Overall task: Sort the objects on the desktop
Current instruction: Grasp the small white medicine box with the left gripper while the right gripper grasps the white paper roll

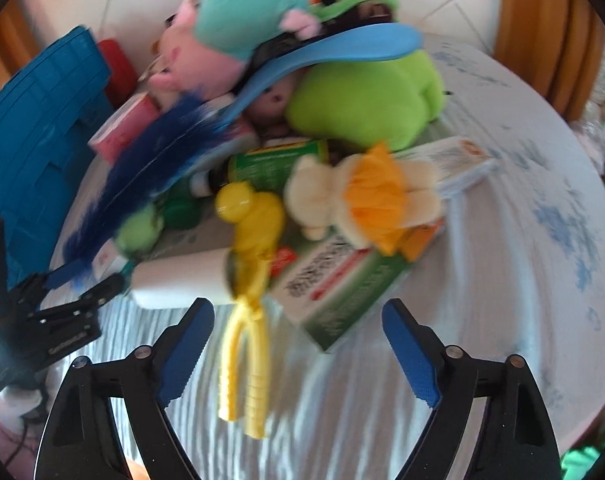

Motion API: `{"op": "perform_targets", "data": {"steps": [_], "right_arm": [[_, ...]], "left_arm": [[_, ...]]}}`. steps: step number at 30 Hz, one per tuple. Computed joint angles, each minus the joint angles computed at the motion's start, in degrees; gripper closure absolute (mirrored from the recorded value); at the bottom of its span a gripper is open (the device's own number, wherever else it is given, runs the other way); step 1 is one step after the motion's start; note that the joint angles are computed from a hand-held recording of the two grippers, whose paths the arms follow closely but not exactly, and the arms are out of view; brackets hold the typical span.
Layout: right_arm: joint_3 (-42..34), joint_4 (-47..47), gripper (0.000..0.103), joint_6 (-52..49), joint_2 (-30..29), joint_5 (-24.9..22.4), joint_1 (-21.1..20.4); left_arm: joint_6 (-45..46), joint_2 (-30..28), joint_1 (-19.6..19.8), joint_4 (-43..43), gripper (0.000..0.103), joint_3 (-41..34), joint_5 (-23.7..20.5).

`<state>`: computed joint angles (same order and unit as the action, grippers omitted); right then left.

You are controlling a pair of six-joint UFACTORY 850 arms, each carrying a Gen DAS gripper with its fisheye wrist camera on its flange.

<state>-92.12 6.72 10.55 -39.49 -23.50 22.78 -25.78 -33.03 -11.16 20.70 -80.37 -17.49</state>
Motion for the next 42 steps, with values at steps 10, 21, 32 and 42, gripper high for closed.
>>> {"op": "perform_targets", "data": {"steps": [10, 21, 32, 42], "right_arm": [[-7.6, 1.8, 0.004, -4.5, -5.7, -2.7, 3.8], [-16.0, -10.2, 0.0, 6.3, -12.4, -7.3, 7.4], [-20.3, -18.5, 0.0, 13.8, -16.7, -8.0, 9.1], [-17.0, -13.8, 0.003, 11.5, -15.2, -3.4, 7.6]], "left_arm": [[-1.7, 1.4, 0.4, 5.1, 0.062, 3.2, 2.7], [4.7, 2.1, 2.2, 0.7, 0.062, 5.1, 4.0], [13.2, 1.7, 3.4, -6.3, 0.062, 5.1, 3.8], [17.7, 4.7, 3.4, -11.5, 0.065, 6.8, 4.6]]}}
